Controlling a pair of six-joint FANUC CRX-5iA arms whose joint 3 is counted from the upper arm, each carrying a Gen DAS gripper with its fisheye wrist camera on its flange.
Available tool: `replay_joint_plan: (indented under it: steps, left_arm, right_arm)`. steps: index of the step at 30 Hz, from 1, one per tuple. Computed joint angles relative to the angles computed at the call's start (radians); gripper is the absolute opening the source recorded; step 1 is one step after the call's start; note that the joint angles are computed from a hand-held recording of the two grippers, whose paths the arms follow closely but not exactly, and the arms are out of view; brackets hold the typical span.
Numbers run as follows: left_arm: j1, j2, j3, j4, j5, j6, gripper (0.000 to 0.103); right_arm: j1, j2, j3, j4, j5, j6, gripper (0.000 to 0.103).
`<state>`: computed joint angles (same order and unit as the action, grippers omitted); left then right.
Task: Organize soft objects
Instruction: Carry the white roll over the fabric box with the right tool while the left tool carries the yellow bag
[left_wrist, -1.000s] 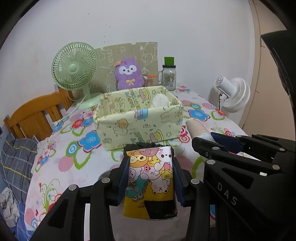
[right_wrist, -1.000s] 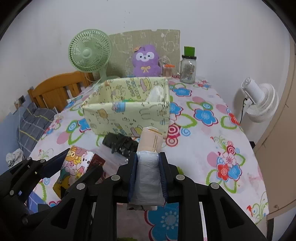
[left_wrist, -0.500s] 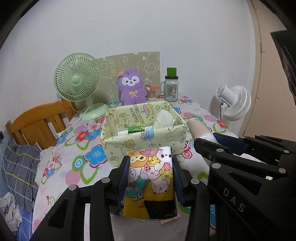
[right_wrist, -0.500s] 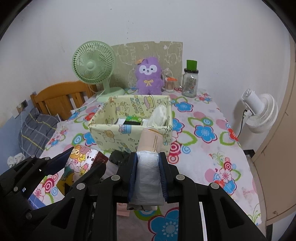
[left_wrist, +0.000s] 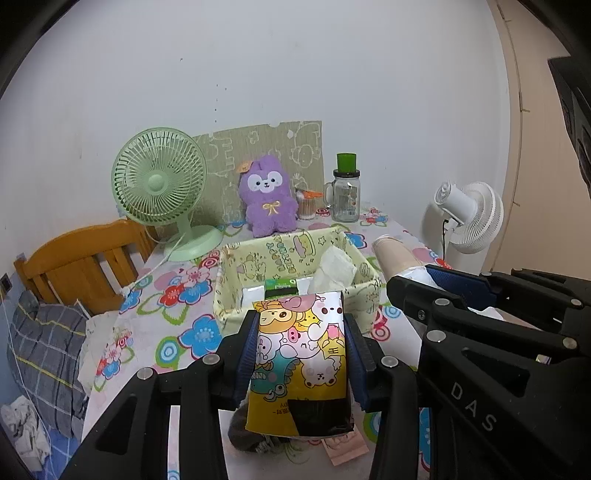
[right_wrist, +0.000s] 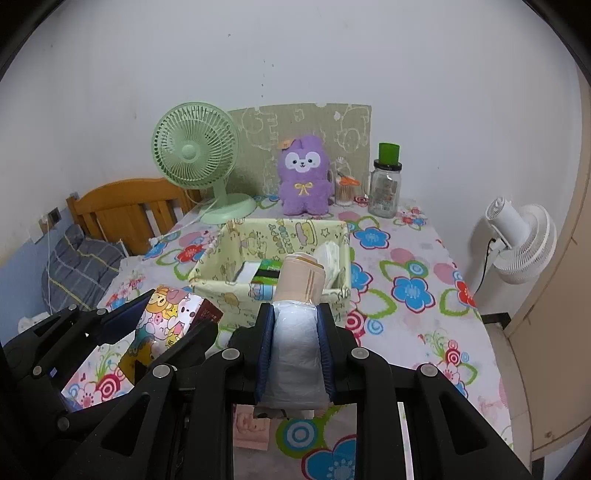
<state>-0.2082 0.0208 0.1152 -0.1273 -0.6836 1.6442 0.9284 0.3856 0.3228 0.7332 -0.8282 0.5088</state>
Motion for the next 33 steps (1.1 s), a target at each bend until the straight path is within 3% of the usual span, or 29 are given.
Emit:
replay_joint_plan:
  steps: [17,33]
  left_arm:
    - [0.017,0.062,0.086,-0.006,-0.013,-0.006,0.044]
    - [0.053,0.155,0.182,0.042,-0.027,-0.058,0.044]
  right_arm:
    - [-0.024,0.069,0.131,-0.043,-0.009,0.100,0.026]
    - [-0.058,0.193,0.340,-0.125,-0.058,0.217,0.026]
